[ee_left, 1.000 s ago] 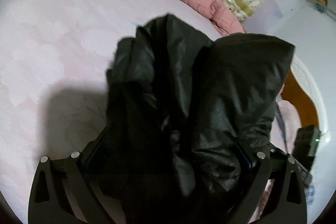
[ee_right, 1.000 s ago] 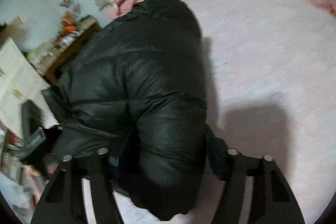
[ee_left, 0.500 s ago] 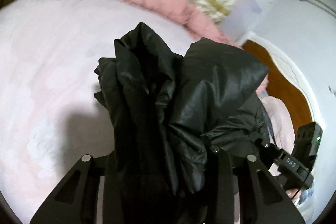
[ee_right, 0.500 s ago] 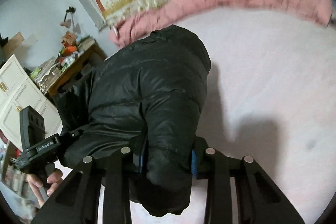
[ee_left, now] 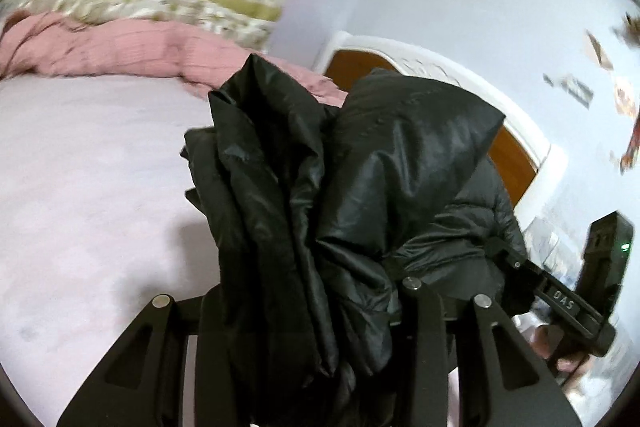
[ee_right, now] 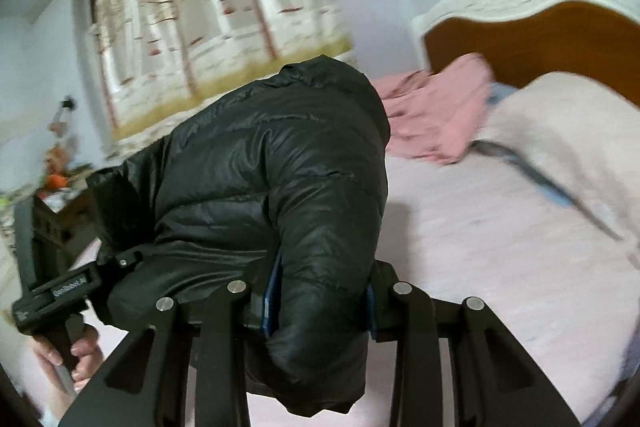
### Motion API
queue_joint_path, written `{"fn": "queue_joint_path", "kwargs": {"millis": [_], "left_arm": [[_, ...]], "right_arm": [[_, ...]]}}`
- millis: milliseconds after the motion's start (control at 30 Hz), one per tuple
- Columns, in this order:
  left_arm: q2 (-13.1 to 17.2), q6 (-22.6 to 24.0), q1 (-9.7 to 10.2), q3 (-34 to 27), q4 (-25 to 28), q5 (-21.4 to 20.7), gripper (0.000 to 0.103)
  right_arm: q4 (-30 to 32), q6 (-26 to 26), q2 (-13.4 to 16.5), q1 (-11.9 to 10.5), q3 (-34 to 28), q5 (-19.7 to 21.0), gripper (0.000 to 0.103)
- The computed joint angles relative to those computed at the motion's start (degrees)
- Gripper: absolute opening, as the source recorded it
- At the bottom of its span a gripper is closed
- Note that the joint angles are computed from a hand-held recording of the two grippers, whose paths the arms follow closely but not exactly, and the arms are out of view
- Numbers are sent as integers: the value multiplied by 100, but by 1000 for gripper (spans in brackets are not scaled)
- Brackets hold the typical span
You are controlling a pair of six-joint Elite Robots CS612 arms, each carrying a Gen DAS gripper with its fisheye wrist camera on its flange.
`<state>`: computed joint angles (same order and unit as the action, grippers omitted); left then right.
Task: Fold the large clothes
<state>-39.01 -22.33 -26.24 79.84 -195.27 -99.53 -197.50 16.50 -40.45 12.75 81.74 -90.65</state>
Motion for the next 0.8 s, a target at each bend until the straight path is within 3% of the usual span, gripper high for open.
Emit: {"fn": "queue_joint_path", "kwargs": {"millis": [200, 300, 400, 467, 567, 667, 800], "left_arm": [[630, 561, -255, -1006, 409, 231, 36], [1056, 479, -327, -1581, 626, 342, 36], [1441, 636, -403, -2156, 1044, 514, 35], [1667, 551, -410, -2492, 1226, 408, 36], [1738, 582, -407, -2628, 1519, 217, 42], [1678, 652, -422, -2566, 1726, 359, 54], [1450, 588, -502, -2076, 1515, 844, 85]], "right_arm": [[-233, -108, 160, -156, 40, -1197, 35], [-140, -150, 401, -191, -213, -1804, 35], [158, -40, 621, -257, -463, -2099, 35], [415, 68, 742, -303, -601, -2200, 35], [365, 112, 832, -365, -553, -2209, 35], [472, 133, 816, -388, -525, -2114, 37], [526, 110, 769, -339, -428, -2209, 41]]}}
